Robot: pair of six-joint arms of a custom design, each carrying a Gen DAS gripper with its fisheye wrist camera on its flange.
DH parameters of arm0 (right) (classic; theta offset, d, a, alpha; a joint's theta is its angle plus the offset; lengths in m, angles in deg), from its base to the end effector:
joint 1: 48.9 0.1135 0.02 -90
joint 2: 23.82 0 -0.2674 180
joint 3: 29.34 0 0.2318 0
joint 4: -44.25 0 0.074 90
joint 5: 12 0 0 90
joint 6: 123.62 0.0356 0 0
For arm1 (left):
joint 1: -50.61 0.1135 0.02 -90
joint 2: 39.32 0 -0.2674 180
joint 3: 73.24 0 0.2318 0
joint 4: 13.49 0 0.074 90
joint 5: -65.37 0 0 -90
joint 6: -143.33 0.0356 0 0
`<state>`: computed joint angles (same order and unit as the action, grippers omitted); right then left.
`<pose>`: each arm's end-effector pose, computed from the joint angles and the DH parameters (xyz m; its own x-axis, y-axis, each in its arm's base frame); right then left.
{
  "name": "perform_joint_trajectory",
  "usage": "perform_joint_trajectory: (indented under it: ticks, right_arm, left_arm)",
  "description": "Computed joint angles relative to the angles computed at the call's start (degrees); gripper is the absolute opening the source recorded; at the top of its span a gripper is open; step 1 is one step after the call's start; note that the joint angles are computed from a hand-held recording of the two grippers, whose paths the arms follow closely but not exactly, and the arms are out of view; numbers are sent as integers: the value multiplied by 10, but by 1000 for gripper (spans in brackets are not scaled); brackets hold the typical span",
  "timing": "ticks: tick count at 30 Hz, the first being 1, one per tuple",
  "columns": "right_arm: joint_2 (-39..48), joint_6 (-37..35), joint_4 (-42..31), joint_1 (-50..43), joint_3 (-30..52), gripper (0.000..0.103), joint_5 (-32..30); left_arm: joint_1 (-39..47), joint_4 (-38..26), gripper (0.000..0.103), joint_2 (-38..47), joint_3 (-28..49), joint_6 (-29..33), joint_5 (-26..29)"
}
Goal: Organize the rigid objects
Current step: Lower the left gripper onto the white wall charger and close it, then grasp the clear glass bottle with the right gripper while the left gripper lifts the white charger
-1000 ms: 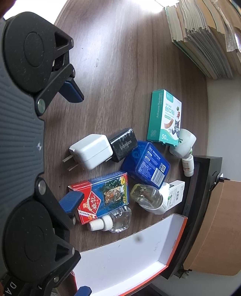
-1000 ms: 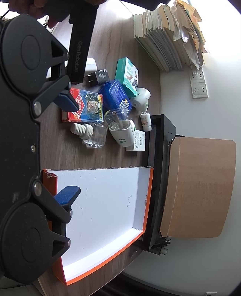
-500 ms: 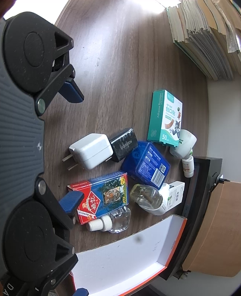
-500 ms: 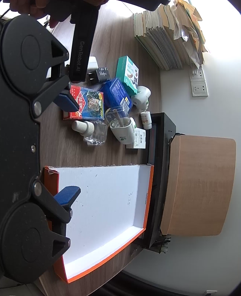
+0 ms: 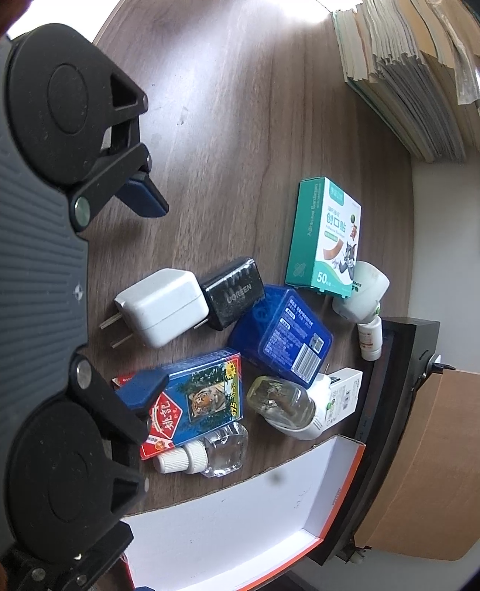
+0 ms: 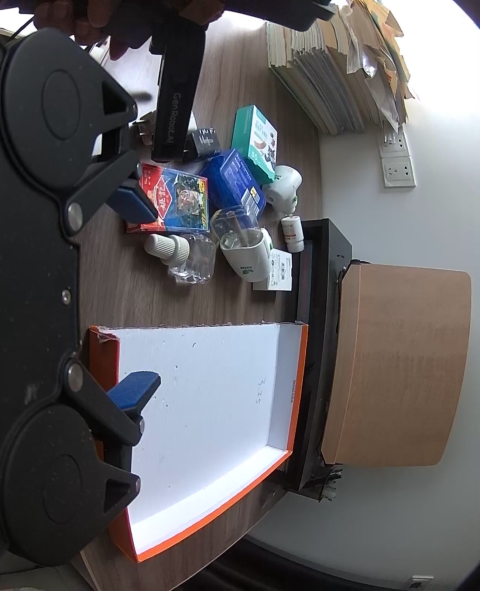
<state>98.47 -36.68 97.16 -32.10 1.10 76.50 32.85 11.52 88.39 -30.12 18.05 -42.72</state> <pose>0.2301 0.0704 0.0390 -0.5844 -0.2322 -0.7776 -0.3401 0.9401 -0.0251 0.2510 -0.0688 0.0013 -0.7514 -0.3358 -0.5680 -0.3599 0.9301 -0.0739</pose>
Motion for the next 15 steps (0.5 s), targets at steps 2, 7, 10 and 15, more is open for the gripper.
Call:
perform_joint_trajectory:
  ticks: [2, 7, 10, 15]
  right_arm:
    - [2, 0, 1, 0, 2, 102, 2]
    - [7, 3, -10, -3, 14, 102, 1]
    - [9, 2, -19, -2, 25, 102, -2]
    - [15, -6, -53, -4, 65, 102, -9]
  left_arm:
    - [13, 16, 70, 11, -2, 4, 14]
    - [27, 68, 31, 18, -21, 29, 21]
    - [33, 86, 29, 19, -31, 35, 27]
    - [43, 100, 29, 16, -46, 42, 39]
